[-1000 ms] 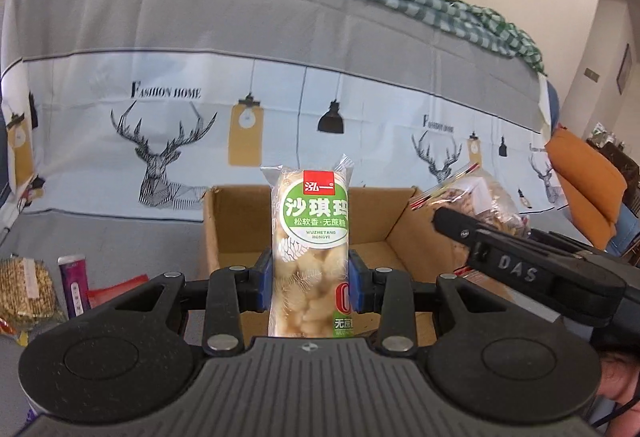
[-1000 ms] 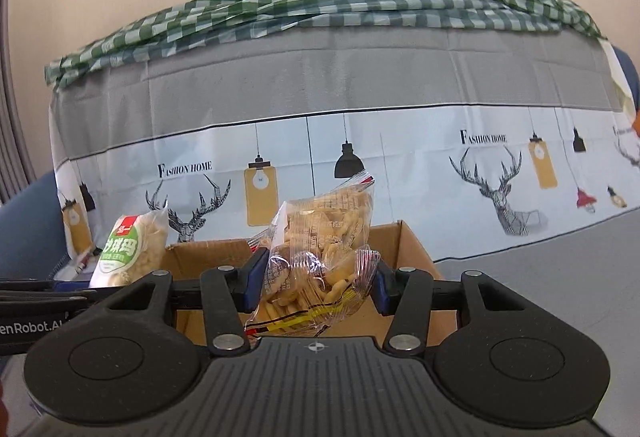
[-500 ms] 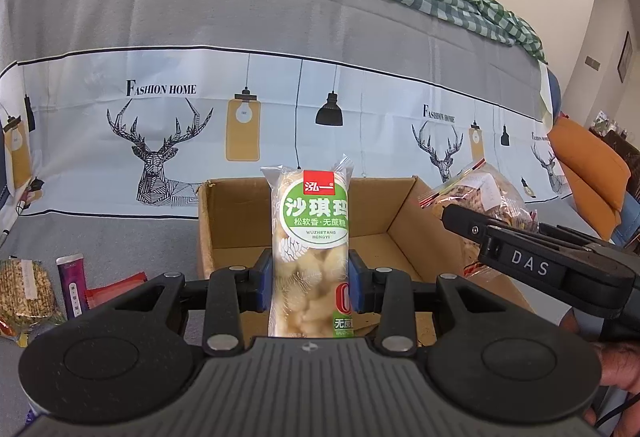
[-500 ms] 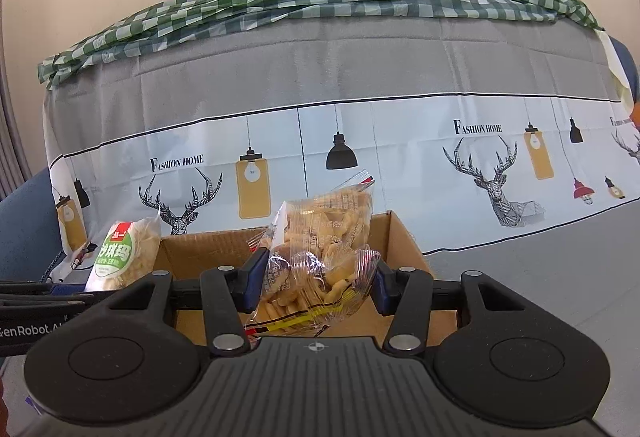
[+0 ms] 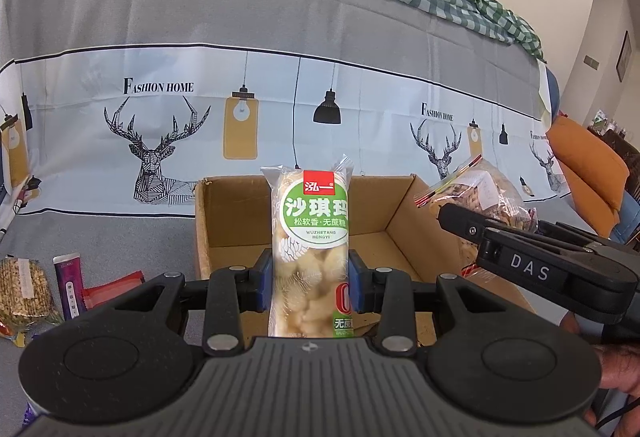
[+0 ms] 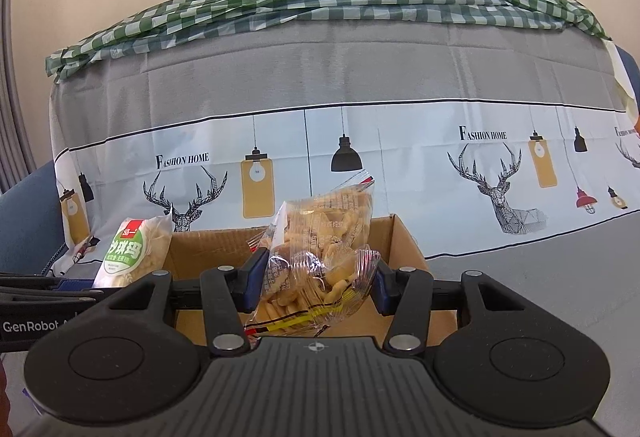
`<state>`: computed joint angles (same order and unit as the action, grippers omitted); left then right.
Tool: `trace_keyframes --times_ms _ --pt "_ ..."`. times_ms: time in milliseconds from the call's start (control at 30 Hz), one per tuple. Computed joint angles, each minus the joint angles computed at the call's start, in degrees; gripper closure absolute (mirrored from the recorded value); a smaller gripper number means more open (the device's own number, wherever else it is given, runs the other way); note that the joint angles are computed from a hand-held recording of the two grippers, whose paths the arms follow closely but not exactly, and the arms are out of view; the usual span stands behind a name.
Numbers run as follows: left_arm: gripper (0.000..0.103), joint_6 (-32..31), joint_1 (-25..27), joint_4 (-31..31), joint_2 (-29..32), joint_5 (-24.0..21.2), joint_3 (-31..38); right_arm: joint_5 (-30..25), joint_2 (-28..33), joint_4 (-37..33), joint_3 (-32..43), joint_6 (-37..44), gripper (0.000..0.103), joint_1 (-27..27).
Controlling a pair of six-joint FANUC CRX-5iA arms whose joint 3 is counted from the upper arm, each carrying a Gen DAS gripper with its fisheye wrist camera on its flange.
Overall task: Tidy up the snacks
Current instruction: 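Open the left gripper to drop the bean bag while the right gripper drops the crackers into the box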
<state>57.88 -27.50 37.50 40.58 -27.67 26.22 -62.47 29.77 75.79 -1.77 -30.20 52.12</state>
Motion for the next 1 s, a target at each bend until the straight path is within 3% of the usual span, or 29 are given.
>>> trace_keyframes --times_ms 767,967,1000 --pt "0.064 -4.73 -0.37 5.44 -0.97 1.94 -2.72 0.45 -0.30 0.30 -0.54 0.32 0.050 -0.20" --pt "0.063 -13.12 -0.99 14.34 -1.64 2.95 -5.65 0.33 -0.35 0.32 -0.66 0.14 0.049 -0.19" --pt "0.058 -15.30 -1.21 16.55 -1.75 2.89 -6.19 0.44 -0.39 0.16 -0.65 0.17 0.048 -0.22"
